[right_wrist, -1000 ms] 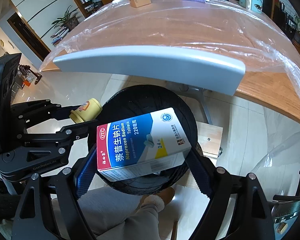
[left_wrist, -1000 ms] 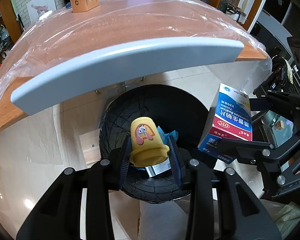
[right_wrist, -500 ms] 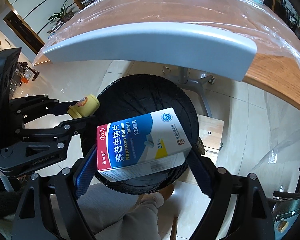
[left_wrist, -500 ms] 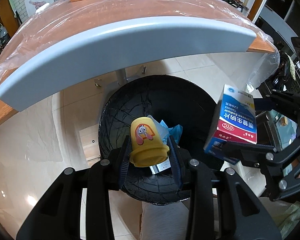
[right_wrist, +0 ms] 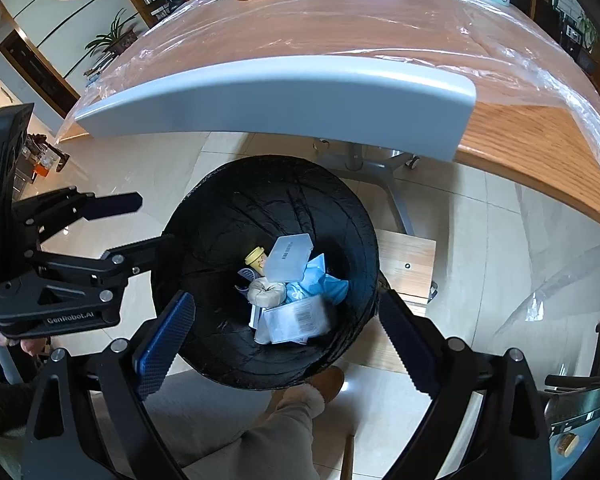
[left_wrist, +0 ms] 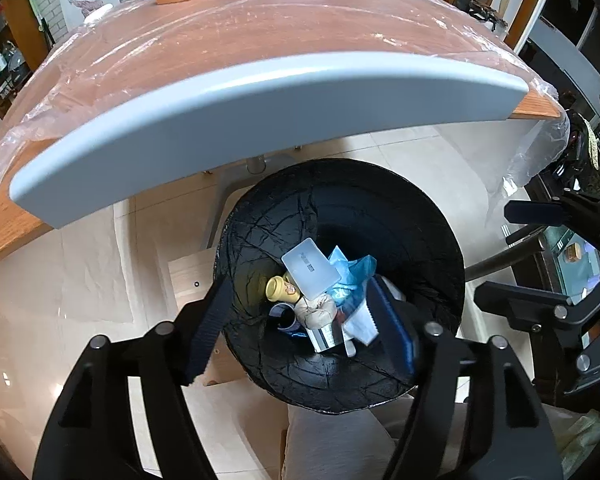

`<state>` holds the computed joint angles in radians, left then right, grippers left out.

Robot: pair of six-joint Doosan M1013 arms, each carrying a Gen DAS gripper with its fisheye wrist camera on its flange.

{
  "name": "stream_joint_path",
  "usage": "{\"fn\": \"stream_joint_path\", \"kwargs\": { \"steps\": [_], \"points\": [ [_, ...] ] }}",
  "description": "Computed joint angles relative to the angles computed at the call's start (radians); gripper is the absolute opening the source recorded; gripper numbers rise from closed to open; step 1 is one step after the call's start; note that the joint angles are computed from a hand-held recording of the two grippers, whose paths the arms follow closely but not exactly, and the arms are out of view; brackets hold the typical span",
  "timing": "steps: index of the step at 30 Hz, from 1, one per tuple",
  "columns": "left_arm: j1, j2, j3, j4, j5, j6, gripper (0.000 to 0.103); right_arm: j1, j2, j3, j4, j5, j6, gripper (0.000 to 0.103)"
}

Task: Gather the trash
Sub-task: 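Move both tools back over the table toward the cardboard box and hair roller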

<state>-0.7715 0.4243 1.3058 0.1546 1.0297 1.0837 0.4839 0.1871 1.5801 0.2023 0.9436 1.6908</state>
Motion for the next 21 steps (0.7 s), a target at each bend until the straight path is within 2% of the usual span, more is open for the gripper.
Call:
{"fn": "stream_joint_path", "kwargs": {
  "steps": [3, 5, 9, 11, 15, 17, 21],
  "points": [
    [-0.001, -0.013, 0.000, -0.006, -0.015, 0.010, 0.071, -0.002, -0.026, 0.008, 0.006, -0.023, -0.020, 0.092],
    [-0.004, -0.035, 0.008, -0.004, -0.053, 0.023, 0.072, -0.005, -0.048, 0.010, 0.013, -0.053, -0.037, 0.092],
    [-0.014, -0.086, 0.024, 0.059, -0.168, 0.025, 0.095, -0.012, -0.082, -0.007, -0.029, -0.131, -0.034, 0.094],
    [-0.017, -0.098, 0.016, 0.146, -0.212, -0.014, 0.099, -0.012, -0.079, -0.031, -0.096, -0.155, 0.006, 0.097],
    [0.007, -0.072, -0.042, 0.229, -0.208, -0.086, 0.099, -0.021, -0.038, -0.103, -0.228, -0.164, 0.080, 0.099],
    [0.028, -0.043, -0.090, 0.248, -0.173, -0.120, 0.099, -0.032, -0.010, -0.139, -0.243, -0.165, 0.081, 0.099],
    [0.080, 0.004, -0.163, 0.200, -0.159, -0.114, 0.099, -0.057, 0.066, -0.238, -0.254, -0.136, 0.077, 0.099]
  ]
}}
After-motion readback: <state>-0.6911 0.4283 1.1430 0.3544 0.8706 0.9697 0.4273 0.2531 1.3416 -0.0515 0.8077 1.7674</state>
